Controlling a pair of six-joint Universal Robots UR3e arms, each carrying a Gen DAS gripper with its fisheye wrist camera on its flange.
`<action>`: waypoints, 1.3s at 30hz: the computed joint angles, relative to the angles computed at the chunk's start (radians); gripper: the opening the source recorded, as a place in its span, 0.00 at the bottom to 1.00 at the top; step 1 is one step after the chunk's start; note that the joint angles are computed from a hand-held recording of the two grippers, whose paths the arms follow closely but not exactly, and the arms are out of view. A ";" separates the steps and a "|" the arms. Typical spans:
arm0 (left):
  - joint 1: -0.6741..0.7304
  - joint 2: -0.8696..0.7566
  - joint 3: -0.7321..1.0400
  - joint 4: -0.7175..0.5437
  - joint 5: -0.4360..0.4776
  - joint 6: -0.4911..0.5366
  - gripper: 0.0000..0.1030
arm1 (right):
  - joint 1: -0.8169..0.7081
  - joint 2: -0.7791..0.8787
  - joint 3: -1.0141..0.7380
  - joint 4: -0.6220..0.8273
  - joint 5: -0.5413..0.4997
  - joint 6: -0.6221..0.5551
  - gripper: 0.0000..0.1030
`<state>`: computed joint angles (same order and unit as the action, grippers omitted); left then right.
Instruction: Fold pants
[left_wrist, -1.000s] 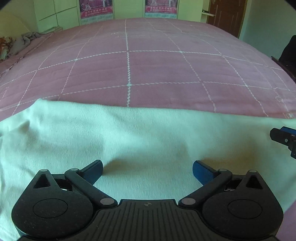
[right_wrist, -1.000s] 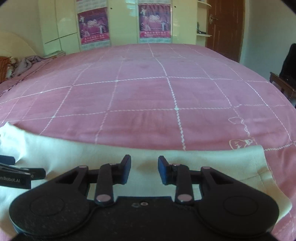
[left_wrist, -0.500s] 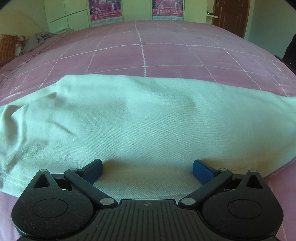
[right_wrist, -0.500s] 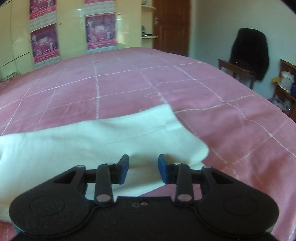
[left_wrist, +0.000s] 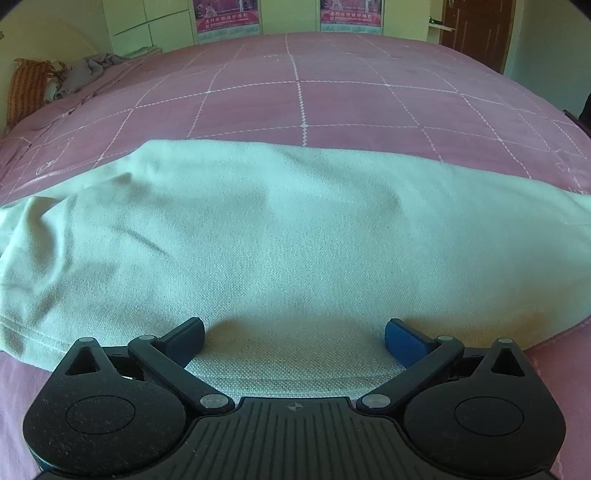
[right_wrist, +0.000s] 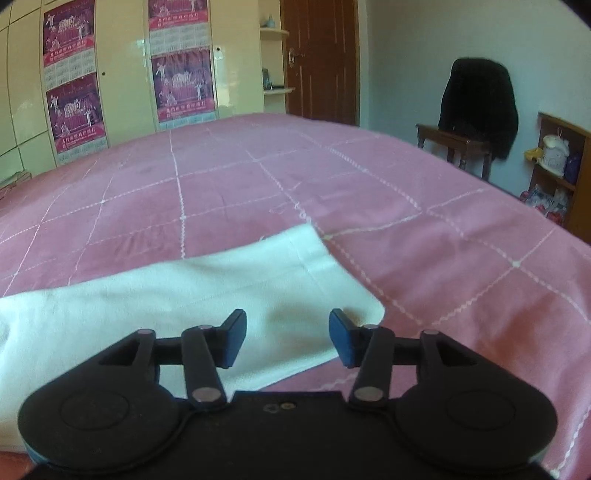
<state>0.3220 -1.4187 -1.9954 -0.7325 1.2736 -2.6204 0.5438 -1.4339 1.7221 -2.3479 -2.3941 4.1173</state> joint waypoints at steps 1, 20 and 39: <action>-0.003 -0.002 0.000 0.003 0.005 -0.004 1.00 | -0.019 -0.003 0.003 0.010 0.043 -0.005 0.49; -0.162 0.070 -0.035 -0.035 0.036 -0.071 1.00 | 0.074 0.131 -0.146 -0.129 0.106 -0.324 0.56; -0.223 0.016 0.074 -0.050 0.028 -0.128 1.00 | 0.010 -0.115 0.101 -0.014 0.033 0.205 0.55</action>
<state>0.0990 -1.4028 -1.9210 -0.7825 1.3013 -2.7484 0.5541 -1.5489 1.8236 -2.3620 -2.3609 4.3219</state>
